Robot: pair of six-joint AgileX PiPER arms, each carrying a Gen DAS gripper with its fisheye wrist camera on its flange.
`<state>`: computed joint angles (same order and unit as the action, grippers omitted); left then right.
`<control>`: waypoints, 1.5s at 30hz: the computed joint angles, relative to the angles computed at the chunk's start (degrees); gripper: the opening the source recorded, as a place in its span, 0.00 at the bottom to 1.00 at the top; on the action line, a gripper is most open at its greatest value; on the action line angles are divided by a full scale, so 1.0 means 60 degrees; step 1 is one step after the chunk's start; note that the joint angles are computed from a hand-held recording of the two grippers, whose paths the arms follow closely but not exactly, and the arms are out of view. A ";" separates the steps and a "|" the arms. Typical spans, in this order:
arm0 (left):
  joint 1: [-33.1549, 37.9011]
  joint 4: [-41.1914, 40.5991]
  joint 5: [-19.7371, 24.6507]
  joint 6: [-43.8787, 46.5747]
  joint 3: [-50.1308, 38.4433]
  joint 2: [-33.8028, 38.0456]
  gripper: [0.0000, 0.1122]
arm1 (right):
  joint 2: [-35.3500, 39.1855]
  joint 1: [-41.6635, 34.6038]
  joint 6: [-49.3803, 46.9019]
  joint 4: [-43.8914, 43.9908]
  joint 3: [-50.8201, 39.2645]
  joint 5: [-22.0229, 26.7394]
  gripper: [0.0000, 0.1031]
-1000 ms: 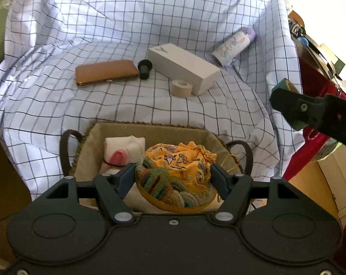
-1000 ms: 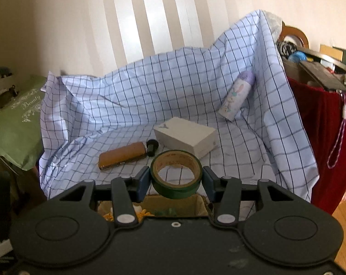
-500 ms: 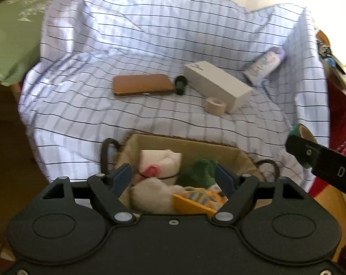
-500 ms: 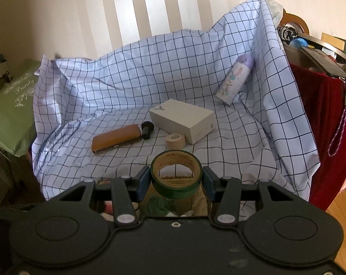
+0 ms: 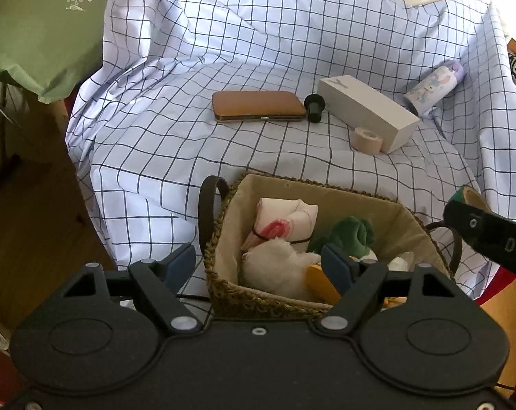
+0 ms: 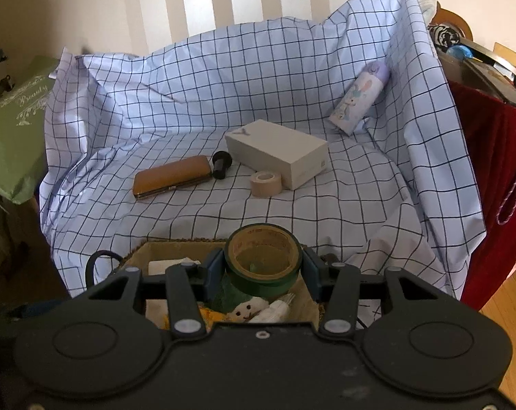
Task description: Organize soft objects
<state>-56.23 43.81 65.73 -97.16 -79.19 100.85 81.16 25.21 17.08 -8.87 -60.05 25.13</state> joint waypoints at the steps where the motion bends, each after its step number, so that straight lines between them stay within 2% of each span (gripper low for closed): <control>1: -0.0032 0.0020 0.0039 0.0014 -0.0024 0.0013 0.68 | -0.0017 0.0002 -0.0036 0.0034 0.0019 -0.0004 0.47; 3: -0.0064 0.0046 0.0062 0.0057 -0.0064 0.0046 0.69 | -0.0027 -0.0020 -0.0124 0.0149 0.0030 -0.0031 0.48; 5: -0.0093 0.0057 0.0072 0.0101 -0.0094 0.0072 0.69 | -0.0062 -0.0036 -0.0096 0.0160 0.0061 -0.0063 0.55; 15: -0.0130 0.0042 0.0094 0.0120 -0.0086 0.0079 0.70 | -0.0102 -0.0216 -0.0241 0.0378 0.0163 0.0173 0.56; 24: -0.0163 0.0061 0.0125 0.0064 -0.0020 0.0043 0.70 | -0.0039 -0.0313 -0.0218 0.0424 0.0152 0.0643 0.61; 32: -0.0192 0.0069 0.0182 0.0083 -0.0034 0.0048 0.71 | -0.0087 -0.0273 -0.0319 0.0600 0.0103 0.1067 0.69; 45: -0.0296 0.0034 0.0441 0.0285 -0.0173 0.0128 0.71 | -0.0336 -0.0419 -0.0169 0.0834 0.0263 0.1326 0.72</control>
